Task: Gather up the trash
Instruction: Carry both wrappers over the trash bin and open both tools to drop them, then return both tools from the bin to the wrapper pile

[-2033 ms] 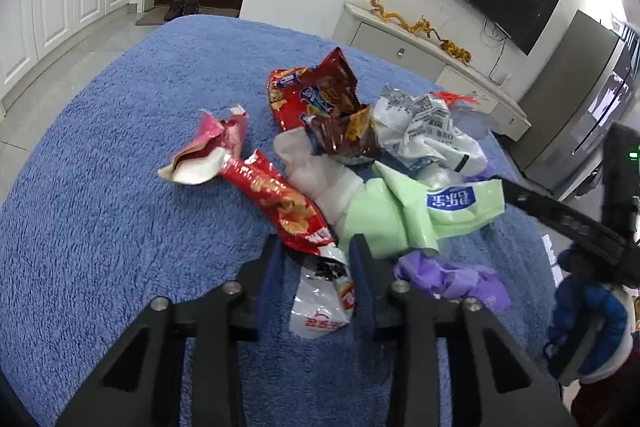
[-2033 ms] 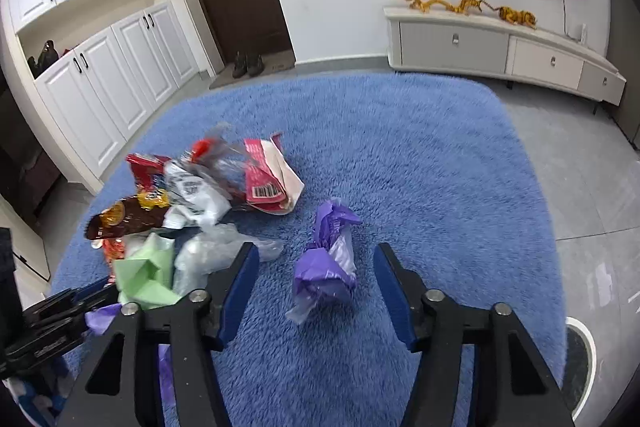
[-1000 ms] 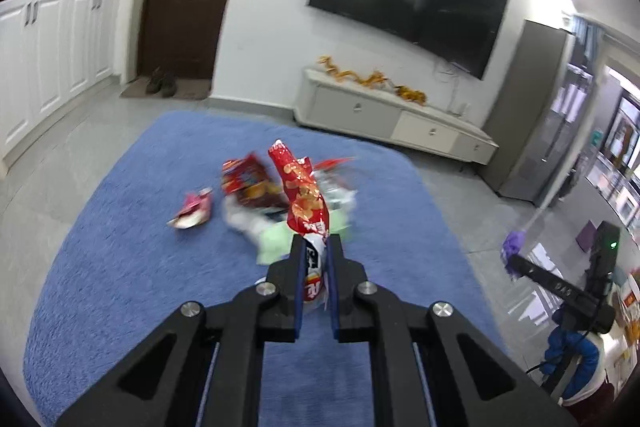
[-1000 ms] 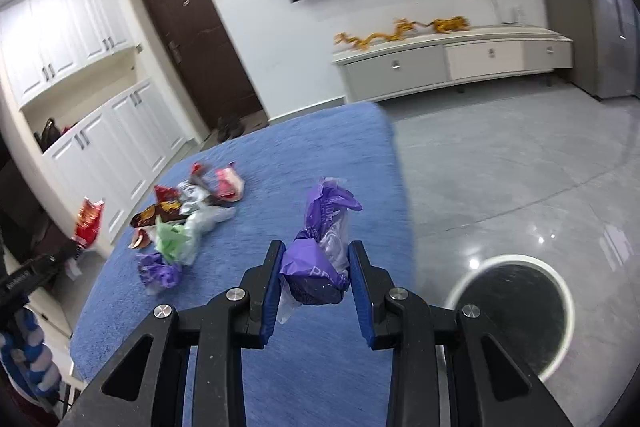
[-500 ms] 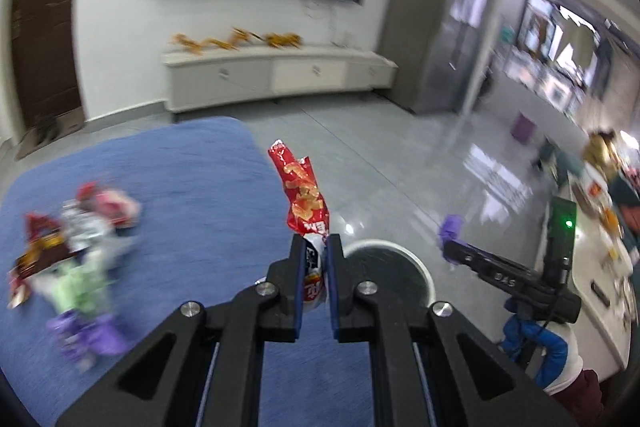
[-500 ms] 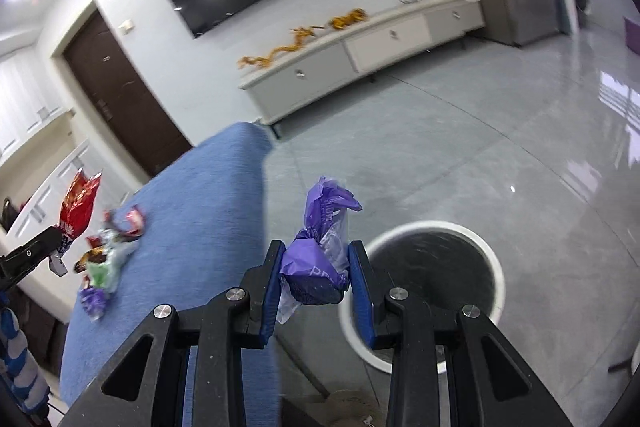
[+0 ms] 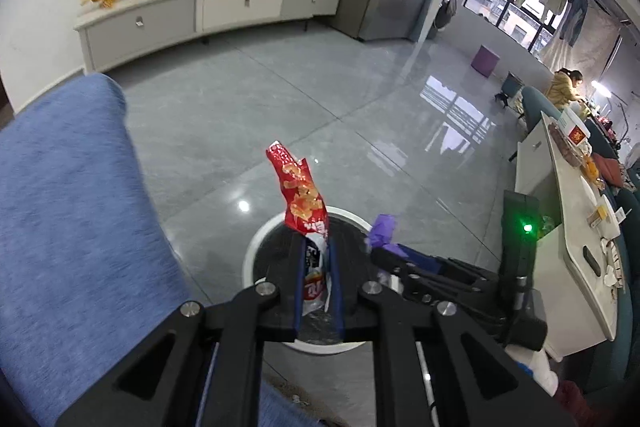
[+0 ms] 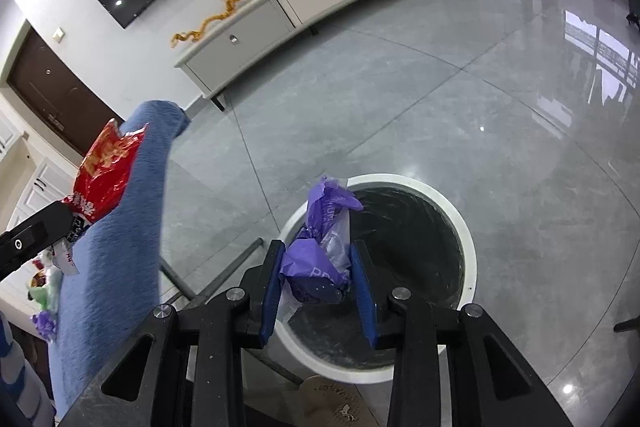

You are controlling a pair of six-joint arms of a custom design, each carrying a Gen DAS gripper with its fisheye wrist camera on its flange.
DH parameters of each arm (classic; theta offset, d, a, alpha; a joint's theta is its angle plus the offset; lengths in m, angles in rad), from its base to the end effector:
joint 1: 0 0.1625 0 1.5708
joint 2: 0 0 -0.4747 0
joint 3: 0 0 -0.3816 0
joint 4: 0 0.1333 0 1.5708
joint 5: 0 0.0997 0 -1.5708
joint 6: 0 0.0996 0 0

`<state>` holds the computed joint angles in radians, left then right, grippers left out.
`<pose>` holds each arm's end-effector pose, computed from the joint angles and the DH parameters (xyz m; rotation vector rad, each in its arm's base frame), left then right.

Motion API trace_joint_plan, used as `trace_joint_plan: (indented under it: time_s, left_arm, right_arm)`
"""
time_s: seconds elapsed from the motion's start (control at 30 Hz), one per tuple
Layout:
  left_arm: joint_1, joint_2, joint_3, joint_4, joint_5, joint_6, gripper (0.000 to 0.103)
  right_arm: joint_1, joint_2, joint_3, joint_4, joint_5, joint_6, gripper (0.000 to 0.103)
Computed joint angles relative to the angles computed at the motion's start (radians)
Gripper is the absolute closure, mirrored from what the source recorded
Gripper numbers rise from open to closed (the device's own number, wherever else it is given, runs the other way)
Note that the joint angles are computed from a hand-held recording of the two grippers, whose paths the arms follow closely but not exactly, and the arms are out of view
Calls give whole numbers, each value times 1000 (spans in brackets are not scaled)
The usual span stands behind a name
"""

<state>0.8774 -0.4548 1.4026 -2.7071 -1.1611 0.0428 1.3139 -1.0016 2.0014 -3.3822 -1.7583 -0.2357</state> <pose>-0.3554 -0.6982 -0.0099 0.9498 2.6145 -0.4338 -0.0419 -0.6111 0.2463 -0.1319 -2.5847 1.0182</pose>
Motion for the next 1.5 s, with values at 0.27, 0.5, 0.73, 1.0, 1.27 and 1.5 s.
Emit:
trace_joint_plan:
  time_s: [0.27, 0.5, 0.73, 1.0, 1.27, 1.5]
  left_arm:
    - [35, 79, -126, 87, -80, -45, 49]
    - [8, 68, -81, 18, 4, -9, 49]
    - [-35, 42, 3, -120, 161, 32, 49]
    - [-72, -7, 122, -257, 279, 60, 49]
    - [-88, -79, 245, -339, 359, 35, 40]
    - [-83, -145, 323, -370, 389, 0, 39]
  right_arm:
    - [-2, 37, -60, 38, -53, 24, 53]
    - [1, 27, -53, 19, -82, 19, 53]
    - [45, 10, -26, -48, -112, -22, 53]
    - [111, -16, 21, -127, -132, -68, 51]
    - [183, -12, 41, -166, -141, -108, 44]
    - [234, 4, 53, -184, -149, -133, 44]
